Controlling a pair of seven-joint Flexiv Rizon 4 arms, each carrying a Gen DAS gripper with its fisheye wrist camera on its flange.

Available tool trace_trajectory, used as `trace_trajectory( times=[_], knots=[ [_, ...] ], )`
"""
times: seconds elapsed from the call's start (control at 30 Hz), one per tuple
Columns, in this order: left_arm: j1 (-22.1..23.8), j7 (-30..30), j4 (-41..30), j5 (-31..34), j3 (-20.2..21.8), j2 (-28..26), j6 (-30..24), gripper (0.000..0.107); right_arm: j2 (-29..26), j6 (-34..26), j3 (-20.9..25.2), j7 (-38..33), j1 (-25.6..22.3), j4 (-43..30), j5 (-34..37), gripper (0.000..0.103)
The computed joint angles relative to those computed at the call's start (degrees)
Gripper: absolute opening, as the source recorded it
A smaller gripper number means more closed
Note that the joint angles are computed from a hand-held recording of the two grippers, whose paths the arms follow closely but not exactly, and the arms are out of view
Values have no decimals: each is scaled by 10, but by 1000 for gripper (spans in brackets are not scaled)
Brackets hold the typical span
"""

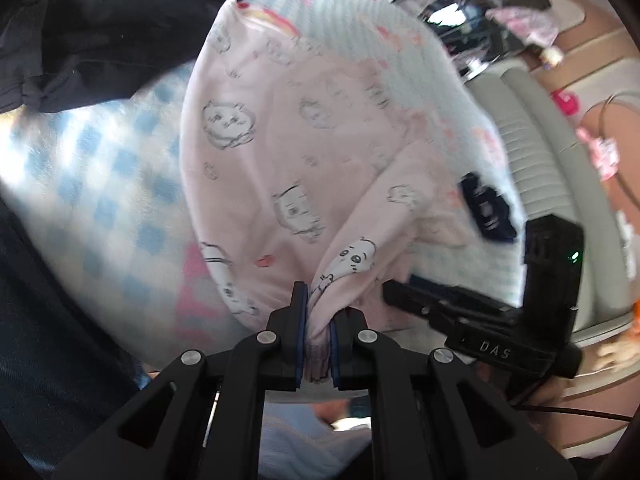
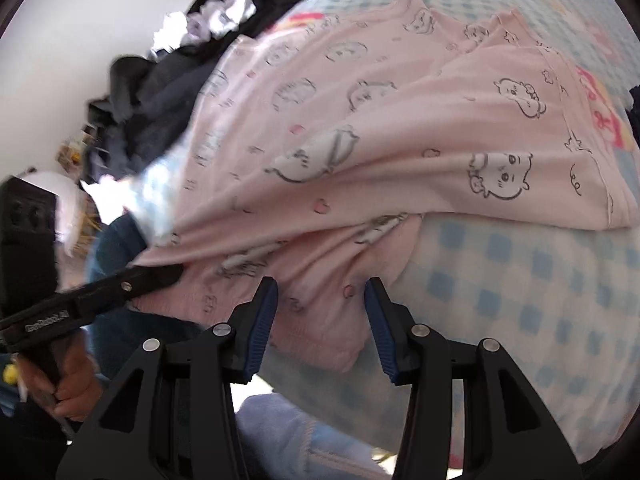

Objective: Fold clothes

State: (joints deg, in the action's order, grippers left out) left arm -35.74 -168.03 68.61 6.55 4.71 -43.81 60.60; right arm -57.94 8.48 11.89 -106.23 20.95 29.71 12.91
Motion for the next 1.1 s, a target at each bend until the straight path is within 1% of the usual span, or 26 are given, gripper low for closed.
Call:
trace_trajectory(
  times=[0.03,0.07,0.13,0.23,0.3,0.33,0.4,0.43,0.5,0.57,0.6,0.63,0.67,0.7,0.77,0.83,1.0,1.1],
  knots=[
    [2,8,-9,-3,-3,-5,-21,9,-6,1,-6,6,3,-2,-6,46],
    [4,11,-10,-6,-6,-7,-26,9,-13,-6,-7,15,1,-11,-7,47],
    [2,10,-5,-4,-6,-5,-27,9,-16,-10,-5,24,-5,-16,-3,47],
    [5,16,9,-4,-12,1,-20,10,-3,6,-10,15,-10,6,-10,47],
    [11,16,32,-11,-20,8,9,10,2,9,-11,12,-12,12,-14,47],
    [16,21,40,-18,-27,11,23,13,5,9,-12,12,-12,14,-17,47],
    [15,39,37,-18,-27,17,36,13,10,11,-12,10,-12,18,-20,48],
    [8,48,25,-12,-18,17,22,13,11,11,-5,3,-15,16,-15,49],
    [1,62,1,-3,-8,14,-12,13,-1,-10,10,-3,-21,-15,3,51],
    [0,73,-21,1,-6,8,-53,13,-19,-28,8,2,-13,-47,7,53],
    [7,77,-25,-8,-14,4,-73,13,-24,-33,3,4,-8,-55,4,53],
    [14,78,-33,-21,-21,-2,-106,15,-25,-31,-2,4,-4,-51,2,53],
    [19,79,-31,-28,-28,-4,-114,16,-24,-29,-6,6,-1,-44,-1,52],
    [24,79,-28,-35,-34,-6,-120,17,-23,-28,-10,11,1,-39,-4,52],
    [25,67,-2,-36,-36,4,-92,22,-14,-19,-11,16,-5,-20,-4,51],
    [22,59,11,-32,-32,13,-80,31,-7,-13,-11,20,-12,-11,-4,51],
    [9,73,-20,9,-14,11,-61,32,-5,-6,-8,22,-14,-18,-4,52],
    [25,118,-77,-9,-31,-19,-117,32,-13,-9,-9,22,-7,-31,-8,52]
  ],
)
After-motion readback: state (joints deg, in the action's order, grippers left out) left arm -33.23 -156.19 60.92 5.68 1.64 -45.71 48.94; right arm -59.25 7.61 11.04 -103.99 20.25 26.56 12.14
